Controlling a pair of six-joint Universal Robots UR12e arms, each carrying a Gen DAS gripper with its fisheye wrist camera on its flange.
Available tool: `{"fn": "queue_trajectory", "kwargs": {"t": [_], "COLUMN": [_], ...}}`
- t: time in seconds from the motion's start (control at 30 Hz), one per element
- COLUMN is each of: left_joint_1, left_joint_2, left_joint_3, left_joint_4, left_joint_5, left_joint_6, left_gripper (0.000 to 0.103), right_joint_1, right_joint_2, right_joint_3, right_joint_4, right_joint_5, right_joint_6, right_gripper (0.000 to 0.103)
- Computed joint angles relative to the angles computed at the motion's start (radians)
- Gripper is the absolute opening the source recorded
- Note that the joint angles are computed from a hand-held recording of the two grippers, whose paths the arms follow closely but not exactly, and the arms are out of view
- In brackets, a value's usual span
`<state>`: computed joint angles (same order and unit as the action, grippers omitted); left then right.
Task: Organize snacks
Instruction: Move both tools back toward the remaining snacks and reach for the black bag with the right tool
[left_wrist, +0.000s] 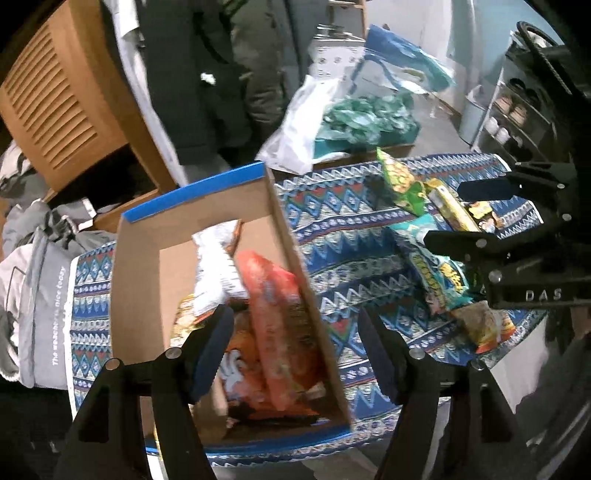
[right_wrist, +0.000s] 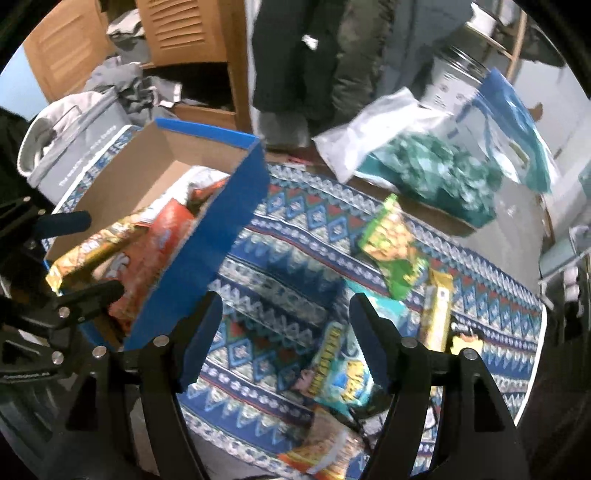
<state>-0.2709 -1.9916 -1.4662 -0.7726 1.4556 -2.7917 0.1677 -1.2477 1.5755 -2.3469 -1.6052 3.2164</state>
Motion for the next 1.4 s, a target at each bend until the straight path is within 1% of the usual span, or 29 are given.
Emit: {"fn": "queue_trajectory", "kwargs": {"t": [0.17,0.3,0.63,0.77,0.87,0.97,1.0,1.13,1.23,1.4], "left_joint_1": [-0.014,-0.028,-0.069,-0.081,-0.090,-0.106,-0.110,-0.119,-0.128,-0.143], "left_joint_2": [-0.005,-0.011,-0.030,-0.044,-0.054,-0.067,-0.073,-0.089,-0.098,-0.109], "left_joint_3": [0.011,0.018,0.036,0.047,0.051,0.051,0.055,0.070,0.076,0.083], "left_joint_4": [-0.051,-0.081,-0.097,-0.114,-0.123,-0.113,-0.120,-0.149,-0.153,-0.166], "left_joint_5": [-0.032,-0.038,-0.006,0.006,0.021,0.064,0.072,0.067,0.064,0.066], "left_joint_6": [-0.004,-0.013,0.004,0.007,0.012,0.026,0.026,0.016,0.017,0.025], "left_gripper": [0.072,0.072,0.072,0.072,0.072,0.072,0.072,0.072,0.072,0.072], "right_joint_1": [-0.023,-0.041,-0.072,-0.085,-0.093,-0.103,-0.106,-0.114,-0.116,-0.138], "right_joint_2": [-0.028,-0.051,-0.093,-0.101,-0.100,-0.096,-0.093,-0.075,-0.062,-0.049], "right_joint_3": [0.036,0.070,0.136,0.157,0.165,0.173,0.175,0.177,0.178,0.196], "right_joint_4": [0.008,0.006,0.019,0.038,0.070,0.097,0.104,0.137,0.155,0.146], "right_joint_5": [-0.008,-0.019,-0.036,-0.053,-0.071,-0.074,-0.081,-0.097,-0.116,-0.069], "right_joint_6": [0.033,0.053,0.081,0.100,0.122,0.143,0.152,0.181,0.205,0.271], "right_gripper": [0.072,0.074,0.075,0.075,0.075,0.075,0.075,0.075,0.075,0.075]}}
